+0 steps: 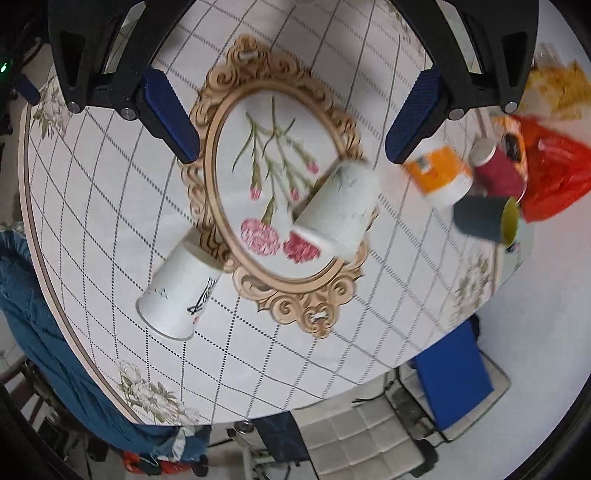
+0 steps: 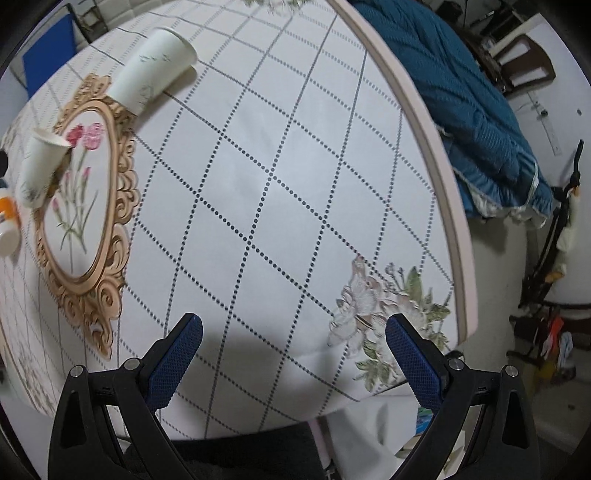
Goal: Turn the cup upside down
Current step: 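Move the left tool toward the lying white paper cup on the mirror print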
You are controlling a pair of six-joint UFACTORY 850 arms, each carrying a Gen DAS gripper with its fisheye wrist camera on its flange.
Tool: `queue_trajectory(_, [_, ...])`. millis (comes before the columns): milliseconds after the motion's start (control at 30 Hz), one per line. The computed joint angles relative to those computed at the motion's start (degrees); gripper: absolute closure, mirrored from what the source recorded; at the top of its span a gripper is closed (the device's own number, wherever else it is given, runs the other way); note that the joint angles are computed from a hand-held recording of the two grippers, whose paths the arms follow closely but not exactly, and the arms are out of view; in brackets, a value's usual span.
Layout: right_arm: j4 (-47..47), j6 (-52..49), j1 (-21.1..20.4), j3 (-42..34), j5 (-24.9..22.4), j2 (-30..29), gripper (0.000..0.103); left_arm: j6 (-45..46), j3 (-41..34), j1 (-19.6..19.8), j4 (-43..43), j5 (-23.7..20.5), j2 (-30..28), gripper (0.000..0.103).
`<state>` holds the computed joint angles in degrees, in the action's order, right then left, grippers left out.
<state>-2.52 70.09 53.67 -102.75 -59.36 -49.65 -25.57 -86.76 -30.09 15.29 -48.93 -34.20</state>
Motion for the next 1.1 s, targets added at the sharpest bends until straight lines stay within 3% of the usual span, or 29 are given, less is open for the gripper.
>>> queue_trajectory(533, [3.56, -4.98, -4.92, -13.06, -2.66, -10.19, 0.002, 18.72, -21.53, 0.38, -8.12, -6.14, -16.2, 0.0])
queue_trajectory(900, [4.19, -8.63, -7.11, -21.12, -8.16, -15.74, 0.002, 32.17, -46.4, -1.6, -8.39, -19.7, -34.16, 0.0])
queue_trajectory(1100, [3.87, -8.78, -7.62, -19.55, -8.2, -14.95, 0.002, 34.66, -54.81, -1.96, -8.76, -23.94, -40.34, 0.001])
